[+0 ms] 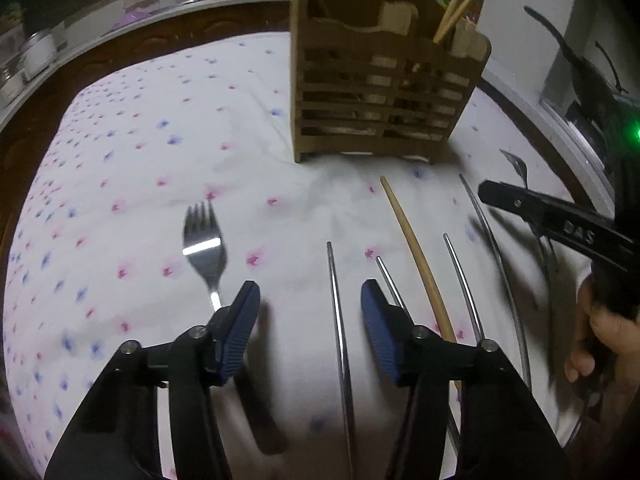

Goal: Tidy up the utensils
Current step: 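Close the right tool on a metal chopstick while the left tool grasps another metal chopstick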

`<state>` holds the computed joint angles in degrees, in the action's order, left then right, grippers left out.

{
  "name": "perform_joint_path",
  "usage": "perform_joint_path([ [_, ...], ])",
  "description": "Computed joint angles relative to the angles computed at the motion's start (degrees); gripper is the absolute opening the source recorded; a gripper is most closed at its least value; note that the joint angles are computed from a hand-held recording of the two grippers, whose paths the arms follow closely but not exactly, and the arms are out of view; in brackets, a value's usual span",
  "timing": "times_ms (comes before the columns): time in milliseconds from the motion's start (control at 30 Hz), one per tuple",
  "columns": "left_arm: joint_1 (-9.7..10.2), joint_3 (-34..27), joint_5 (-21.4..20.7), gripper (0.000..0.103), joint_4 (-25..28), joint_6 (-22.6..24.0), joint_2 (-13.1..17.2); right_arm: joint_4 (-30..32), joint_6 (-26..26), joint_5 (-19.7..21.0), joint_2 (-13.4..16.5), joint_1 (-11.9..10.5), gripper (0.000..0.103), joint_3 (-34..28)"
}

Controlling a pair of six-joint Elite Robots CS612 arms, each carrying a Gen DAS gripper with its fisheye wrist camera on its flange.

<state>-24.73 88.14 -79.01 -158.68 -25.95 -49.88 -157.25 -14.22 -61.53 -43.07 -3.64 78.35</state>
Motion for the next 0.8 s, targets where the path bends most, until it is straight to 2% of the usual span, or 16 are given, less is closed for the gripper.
perform_joint_path([
  [133, 0.21, -2.25, -0.93, 0.045, 3.44, 1.07, 1.22, 2.12, -0.53, -2.08, 1.28, 0.56, 0.032, -2.28],
  [233, -0.04, -3.57, 0.32, 0.044, 5.23, 2.62, 1.85, 4.48, -2.01, -3.62, 2.12, 1.1, 0.028, -3.81],
  [367, -0.07, -4.92, 0.68, 0.043, 6.43, 4.19, 2.5, 3.53, -2.77, -4.76, 2.46, 1.47, 0.026, -3.99],
  [400, -0.08, -5.09, 0.62, 0.04, 6.36, 4.68, 2.62, 3.59, -2.84, -4.98, 2.46, 1.52, 0.023, -4.08],
  [467, -0.07, -5.25, 0.33, 0.025, 6.13, 5.35, 2.73, 2.9, -3.1, -6.72, 2.51, 1.72, 0.009, -4.07],
  [567, -0.24, -5.4, 0.85, 0.007, 5.78, 5.61, 2.86, 2.72, -2.84, -6.0, 2.67, 1.48, 0.007, -4.13],
  [633, -0.25, -5.51, 1.04, 0.005, 5.83, 5.07, 2.91, 2.51, -2.84, -6.18, 2.6, 1.51, 0.006, -4.04],
  [800, 0.2, -4.14, -1.45, 0.003, 3.35, 3.64, 2.25, 2.51, -1.78, -2.7, 1.85, 0.85, 0.005, -3.09],
])
